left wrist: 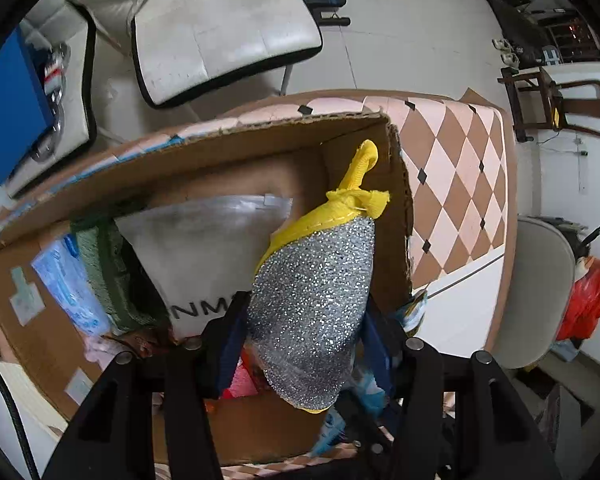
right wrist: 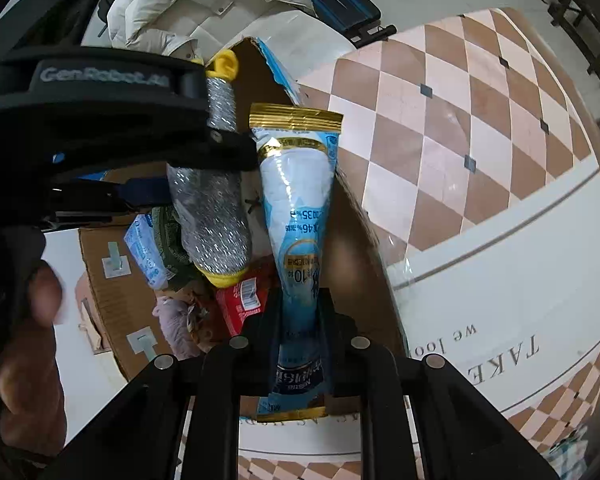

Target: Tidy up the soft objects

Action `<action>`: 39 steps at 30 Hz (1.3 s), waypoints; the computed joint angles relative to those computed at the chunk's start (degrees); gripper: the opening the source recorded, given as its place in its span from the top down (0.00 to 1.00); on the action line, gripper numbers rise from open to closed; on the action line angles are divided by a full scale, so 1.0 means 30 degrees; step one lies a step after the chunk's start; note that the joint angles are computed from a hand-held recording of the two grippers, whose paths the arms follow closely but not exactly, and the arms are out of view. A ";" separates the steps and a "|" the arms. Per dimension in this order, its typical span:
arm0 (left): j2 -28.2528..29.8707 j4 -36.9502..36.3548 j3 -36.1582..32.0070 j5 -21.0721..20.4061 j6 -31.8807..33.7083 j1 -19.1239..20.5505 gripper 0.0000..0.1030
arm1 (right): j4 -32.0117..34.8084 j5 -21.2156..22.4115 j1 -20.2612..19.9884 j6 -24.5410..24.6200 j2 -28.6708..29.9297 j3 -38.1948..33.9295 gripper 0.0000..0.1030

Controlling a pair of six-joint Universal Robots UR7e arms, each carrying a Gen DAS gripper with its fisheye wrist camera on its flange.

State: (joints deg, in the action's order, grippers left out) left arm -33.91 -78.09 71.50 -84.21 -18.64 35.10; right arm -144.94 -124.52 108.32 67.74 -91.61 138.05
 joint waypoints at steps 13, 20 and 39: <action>-0.1118 -0.0926 0.0786 0.0477 0.0442 -0.0156 0.17 | 0.2135 0.0116 0.0335 -0.0055 0.0148 -0.0800 0.44; -0.4151 -0.2600 0.3637 0.2460 0.0737 -0.0405 0.04 | 0.5815 -0.1199 0.2006 0.1144 0.0475 -0.1944 0.16; -1.2359 -0.3996 1.0958 0.7383 -0.1976 -0.0947 0.03 | 1.1818 -0.2512 0.4837 0.3749 0.3652 -0.4490 0.00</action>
